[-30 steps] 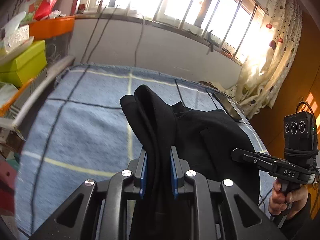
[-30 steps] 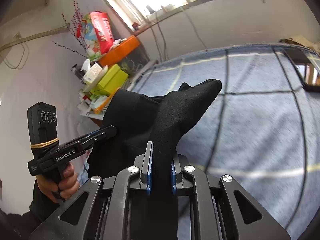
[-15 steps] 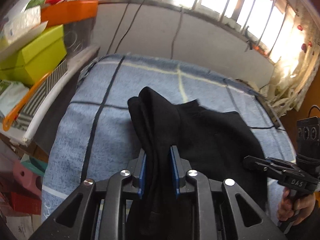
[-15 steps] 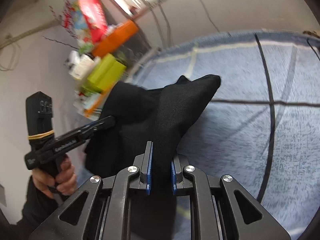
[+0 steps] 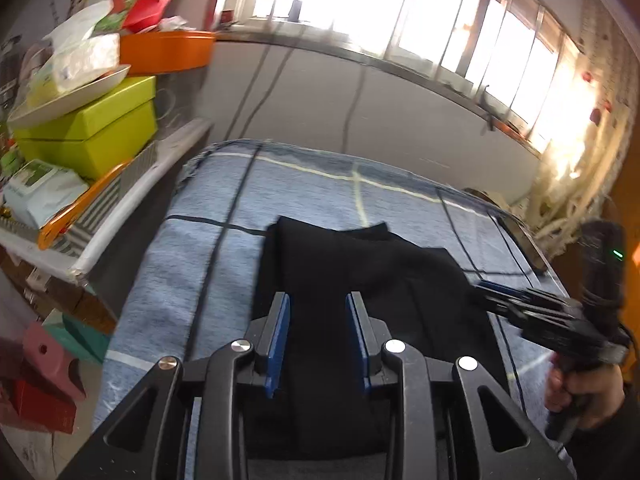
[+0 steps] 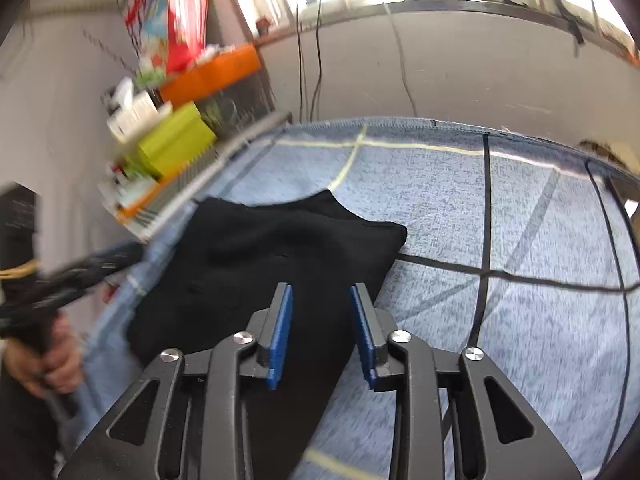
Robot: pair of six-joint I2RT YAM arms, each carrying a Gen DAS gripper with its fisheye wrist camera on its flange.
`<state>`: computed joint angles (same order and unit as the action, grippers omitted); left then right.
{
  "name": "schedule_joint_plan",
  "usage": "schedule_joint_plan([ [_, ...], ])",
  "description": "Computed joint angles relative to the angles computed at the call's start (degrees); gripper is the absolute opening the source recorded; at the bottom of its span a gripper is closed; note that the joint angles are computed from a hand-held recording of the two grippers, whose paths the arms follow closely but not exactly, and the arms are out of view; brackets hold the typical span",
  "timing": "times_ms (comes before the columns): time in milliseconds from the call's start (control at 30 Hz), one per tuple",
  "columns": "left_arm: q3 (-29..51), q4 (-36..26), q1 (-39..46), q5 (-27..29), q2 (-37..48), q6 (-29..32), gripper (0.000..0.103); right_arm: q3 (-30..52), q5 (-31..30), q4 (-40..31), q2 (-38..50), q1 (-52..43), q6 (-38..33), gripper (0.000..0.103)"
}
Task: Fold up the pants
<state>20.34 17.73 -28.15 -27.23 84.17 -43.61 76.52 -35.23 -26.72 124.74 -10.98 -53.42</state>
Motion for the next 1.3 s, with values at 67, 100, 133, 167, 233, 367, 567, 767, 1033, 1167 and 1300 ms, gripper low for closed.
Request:
schedule_joint_plan([
  [67,1.80,-0.26,-1.86,-0.45,3.31,0.63,0.031,1.00,4.30,0.94,2.28,1.64,0.69,0.027],
  [100,2.79,-0.21,-1.81,0.00,5.54,0.97,0.031,0.74,4.01,1.74,2.62,1.57,0.32,0.027],
  [133,4.04,-0.71,-1.65,0.37,8.26,0.38,0.031,0.26,3.61,2.04,2.17,1.29,0.17,0.028],
  [167,4.64,-0.90,-1.31,0.75,10.03,-0.15,0.031,0.09,3.51,1.16,1.60,0.97,-0.33,0.028],
  [233,4.67,-1.06,-2.40,-0.98,11.28,-1.00,0.031,-0.93,1.56,-1.40,-0.44,-0.55,-3.20,0.028],
  [367,5.22,-8.43,-8.23,-6.39,6.73,-6.31,0.031,-8.16,-2.63,-3.85,-8.05,-5.32,-13.08,0.028],
  [567,11.84,-27.72,-22.45,-16.84,6.10,-21.41,0.031,-16.29,-5.02,-7.89,-15.01,-12.65,-25.43,0.040],
  [767,18.38,-41.88,-33.33,-20.80,10.71,-40.61,0.031,-19.70,-6.24,-13.17,-17.99,-20.28,-35.72,0.040],
  [1033,26.62,-52.45,-40.05,-20.82,19.31,-52.32,0.031,-24.22,-4.26,-10.77,-18.71,-27.00,-43.93,0.040],
  [1167,27.10,-51.51,-39.95,-19.74,21.51,-51.89,0.031,-25.32,-2.92,-7.24,-17.62,-27.10,-43.39,0.040],
  [1300,25.72,-48.93,-38.44,-18.34,22.36,-50.76,0.031,-26.12,-1.81,-2.23,-16.52,-25.73,-40.15,0.040],
])
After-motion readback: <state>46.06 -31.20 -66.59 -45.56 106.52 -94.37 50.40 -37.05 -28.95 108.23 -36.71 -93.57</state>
